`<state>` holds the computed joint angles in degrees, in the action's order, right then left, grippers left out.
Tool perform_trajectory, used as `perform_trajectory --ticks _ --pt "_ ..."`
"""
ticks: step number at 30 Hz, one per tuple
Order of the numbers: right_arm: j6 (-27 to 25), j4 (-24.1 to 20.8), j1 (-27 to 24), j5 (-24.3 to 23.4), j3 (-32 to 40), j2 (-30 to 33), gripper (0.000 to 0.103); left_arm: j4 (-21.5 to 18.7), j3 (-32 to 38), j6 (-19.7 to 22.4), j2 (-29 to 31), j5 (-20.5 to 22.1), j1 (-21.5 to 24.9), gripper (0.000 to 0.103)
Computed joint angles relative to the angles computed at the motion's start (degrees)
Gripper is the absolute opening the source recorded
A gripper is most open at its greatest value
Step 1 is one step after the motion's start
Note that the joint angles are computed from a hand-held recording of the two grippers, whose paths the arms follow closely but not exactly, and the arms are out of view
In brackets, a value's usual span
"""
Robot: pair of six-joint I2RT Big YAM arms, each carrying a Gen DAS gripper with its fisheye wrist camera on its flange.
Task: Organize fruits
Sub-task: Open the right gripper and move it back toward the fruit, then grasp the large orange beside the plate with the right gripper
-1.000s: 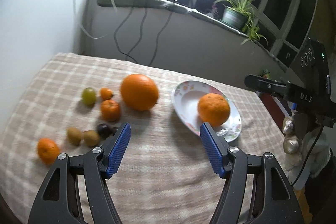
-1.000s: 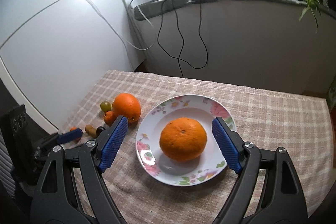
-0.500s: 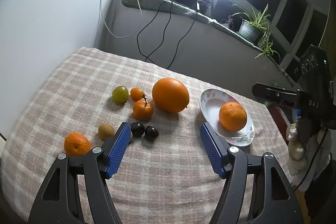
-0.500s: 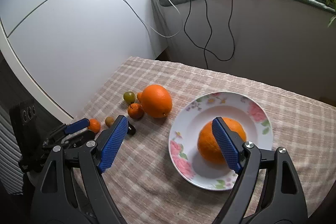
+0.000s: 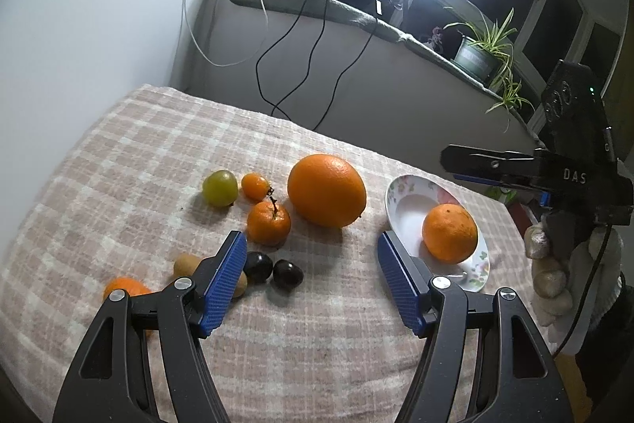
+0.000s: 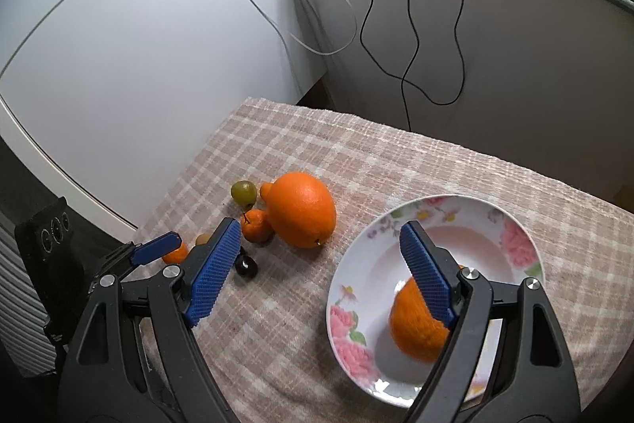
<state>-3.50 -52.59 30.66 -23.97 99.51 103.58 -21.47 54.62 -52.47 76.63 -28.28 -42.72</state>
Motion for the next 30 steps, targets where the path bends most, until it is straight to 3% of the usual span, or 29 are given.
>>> perform_trajectory --ticks 9,30 --pt "-1.82 -4.16 1.67 0.0 6.19 5.46 0.085 2.88 1.2 1.95 2.76 4.4 2.61 0.068" --pt "-1.8 -12.05 3.37 -1.17 16.74 14.44 0.085 4.6 4.38 4.57 7.23 10.84 6.69 0.068"
